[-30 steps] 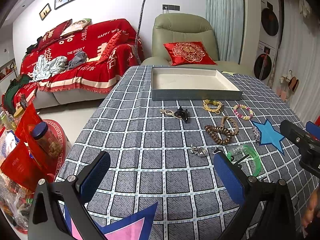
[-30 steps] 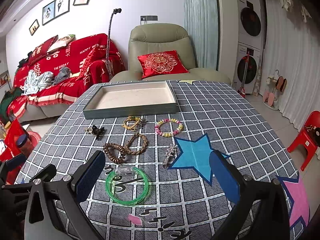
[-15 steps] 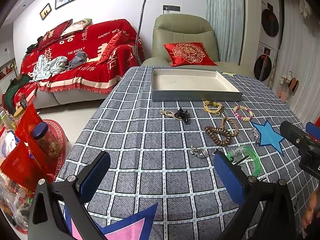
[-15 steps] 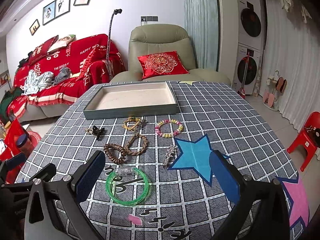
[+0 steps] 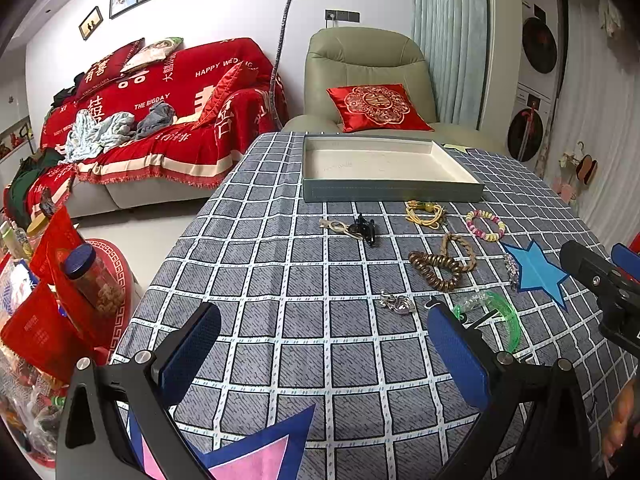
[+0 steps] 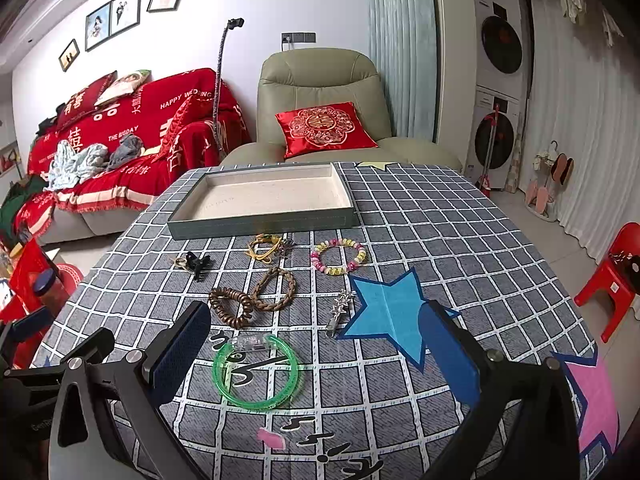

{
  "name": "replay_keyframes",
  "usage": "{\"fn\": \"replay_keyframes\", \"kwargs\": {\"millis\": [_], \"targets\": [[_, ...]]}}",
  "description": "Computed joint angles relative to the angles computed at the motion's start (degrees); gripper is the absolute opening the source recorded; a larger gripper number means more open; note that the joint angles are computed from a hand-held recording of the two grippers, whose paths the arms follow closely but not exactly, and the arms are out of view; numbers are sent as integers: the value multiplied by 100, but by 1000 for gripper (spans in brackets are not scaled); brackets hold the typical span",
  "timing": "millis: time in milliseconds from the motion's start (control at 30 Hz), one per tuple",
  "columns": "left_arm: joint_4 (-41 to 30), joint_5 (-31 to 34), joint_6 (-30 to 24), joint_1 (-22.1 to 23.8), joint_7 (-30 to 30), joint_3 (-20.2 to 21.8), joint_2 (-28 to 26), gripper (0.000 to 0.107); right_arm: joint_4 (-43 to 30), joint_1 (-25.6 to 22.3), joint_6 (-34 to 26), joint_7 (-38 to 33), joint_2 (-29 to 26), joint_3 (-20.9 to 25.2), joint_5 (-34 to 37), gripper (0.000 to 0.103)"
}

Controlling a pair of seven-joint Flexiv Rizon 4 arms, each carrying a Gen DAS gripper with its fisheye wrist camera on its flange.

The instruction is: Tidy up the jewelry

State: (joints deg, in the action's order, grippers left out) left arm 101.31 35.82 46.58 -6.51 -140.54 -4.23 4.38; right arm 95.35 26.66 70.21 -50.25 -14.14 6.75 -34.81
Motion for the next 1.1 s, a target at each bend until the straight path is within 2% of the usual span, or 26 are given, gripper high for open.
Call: {"fn": "replay_keyframes", "kwargs": {"millis": [700, 867, 1100], "targets": [[19, -170, 18, -16, 113, 35, -62, 103, -64, -33, -171, -162, 16, 79, 215, 103], [51, -546, 166, 6, 496, 124, -169, 103, -216, -51, -426, -323, -105, 104, 442, 103], [6, -1415, 209, 71, 1404, 277, -509, 103, -810, -139, -1316, -853, -393, 204, 1153, 103]]}}
